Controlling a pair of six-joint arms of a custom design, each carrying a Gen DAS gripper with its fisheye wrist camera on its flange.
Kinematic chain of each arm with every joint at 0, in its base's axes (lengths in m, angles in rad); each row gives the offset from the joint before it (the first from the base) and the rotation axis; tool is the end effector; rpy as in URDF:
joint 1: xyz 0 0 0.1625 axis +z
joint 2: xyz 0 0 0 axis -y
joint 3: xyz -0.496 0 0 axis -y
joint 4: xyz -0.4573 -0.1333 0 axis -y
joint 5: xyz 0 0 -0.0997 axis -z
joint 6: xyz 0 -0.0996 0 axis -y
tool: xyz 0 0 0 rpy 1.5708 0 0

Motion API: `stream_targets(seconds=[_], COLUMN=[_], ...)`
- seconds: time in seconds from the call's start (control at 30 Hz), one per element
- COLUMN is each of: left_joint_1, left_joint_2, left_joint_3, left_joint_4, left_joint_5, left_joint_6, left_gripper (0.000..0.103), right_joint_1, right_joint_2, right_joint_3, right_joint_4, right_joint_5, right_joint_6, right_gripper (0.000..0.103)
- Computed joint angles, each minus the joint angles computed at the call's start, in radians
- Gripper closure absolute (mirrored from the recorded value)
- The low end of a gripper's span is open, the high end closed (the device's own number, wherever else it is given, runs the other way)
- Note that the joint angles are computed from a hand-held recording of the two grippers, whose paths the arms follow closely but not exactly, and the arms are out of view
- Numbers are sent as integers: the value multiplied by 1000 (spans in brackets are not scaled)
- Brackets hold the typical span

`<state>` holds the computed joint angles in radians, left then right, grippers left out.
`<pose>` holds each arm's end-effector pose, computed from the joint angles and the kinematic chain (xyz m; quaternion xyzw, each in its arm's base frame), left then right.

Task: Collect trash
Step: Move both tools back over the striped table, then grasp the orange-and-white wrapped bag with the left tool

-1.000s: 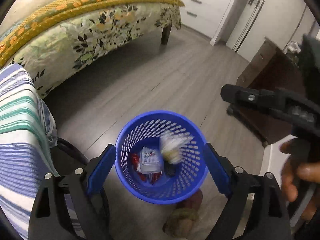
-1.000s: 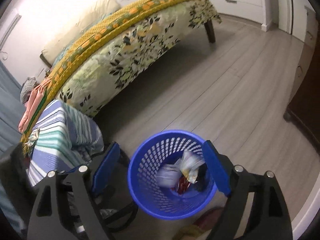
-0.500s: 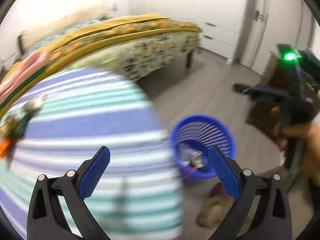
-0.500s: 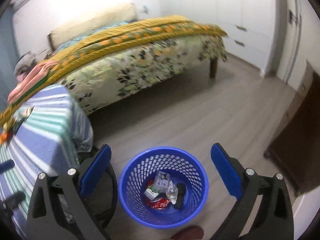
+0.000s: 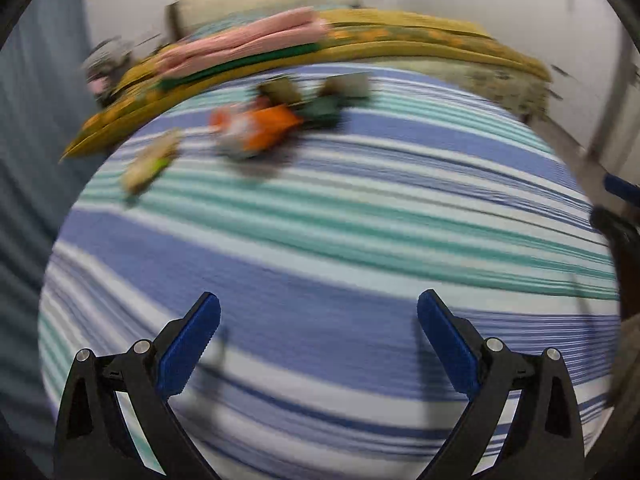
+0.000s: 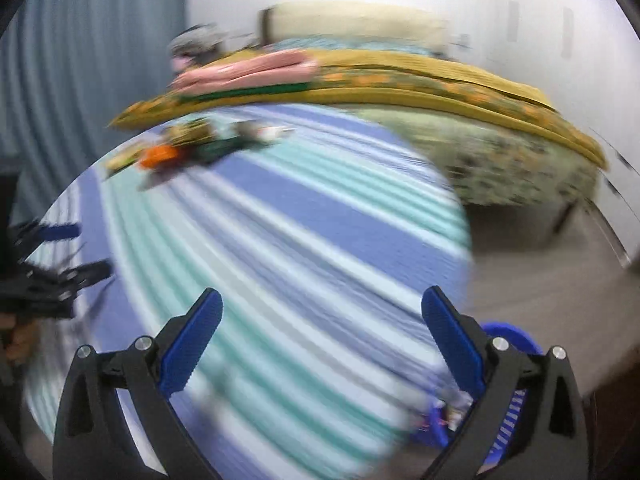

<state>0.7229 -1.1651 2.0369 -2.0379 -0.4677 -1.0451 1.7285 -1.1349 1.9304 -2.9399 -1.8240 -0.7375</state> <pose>-0.2759 -0.5397 0.1876 0.0227 0.8407 -0.3164 0.4389 0.2115 -0.6403 0.2586 0.3796 -0.8732 0.2343 0.1963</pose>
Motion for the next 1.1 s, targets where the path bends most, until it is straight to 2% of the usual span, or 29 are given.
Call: stream_targets(seconds=[0.13, 0.27, 0.37, 0.5, 0.6, 0.67, 0.73, 0.83, 0.9, 1.03, 1.1], left_joint_1=[27, 29, 38, 62, 83, 103, 130, 177, 192, 183, 173], left_joint_2=[-62, -86, -80, -46, -9, 21, 47, 80, 82, 23, -16], left_joint_3=[19, 48, 45, 0, -46, -90, -135, -201, -227, -187, -151], left_joint_4=[54, -7, -36, -150, -306, -359, -397, -329, -208, -84, -64], left_joint_5=[-16, -31, -25, -8, 37, 75, 74, 62, 74, 81, 69], left_joint_6=[-65, -28, 4, 103, 225, 265, 301, 278, 204, 105, 99], left_gripper=[5, 5, 5, 5, 5, 5, 5, 5, 5, 5, 5], right_joint_1=[58, 81, 88, 94, 95, 94, 94, 94, 93, 93, 93], right_joint_2=[85, 148, 158, 169, 169, 169, 168, 168, 168, 169, 168], right_joint_3=[-41, -83, -94, -100, -98, -98, -98, -98, -98, -98, -98], right_joint_4=[34, 89, 129, 148, 148, 148, 148, 149, 149, 148, 148], right_joint_5=[-21, -59, -83, -104, -104, -104, -103, -103, -103, -103, -103], right_joint_6=[16, 39, 51, 61, 64, 64, 64, 63, 63, 62, 62], right_gripper=[6, 6, 6, 5, 5, 5, 5, 5, 5, 5, 5])
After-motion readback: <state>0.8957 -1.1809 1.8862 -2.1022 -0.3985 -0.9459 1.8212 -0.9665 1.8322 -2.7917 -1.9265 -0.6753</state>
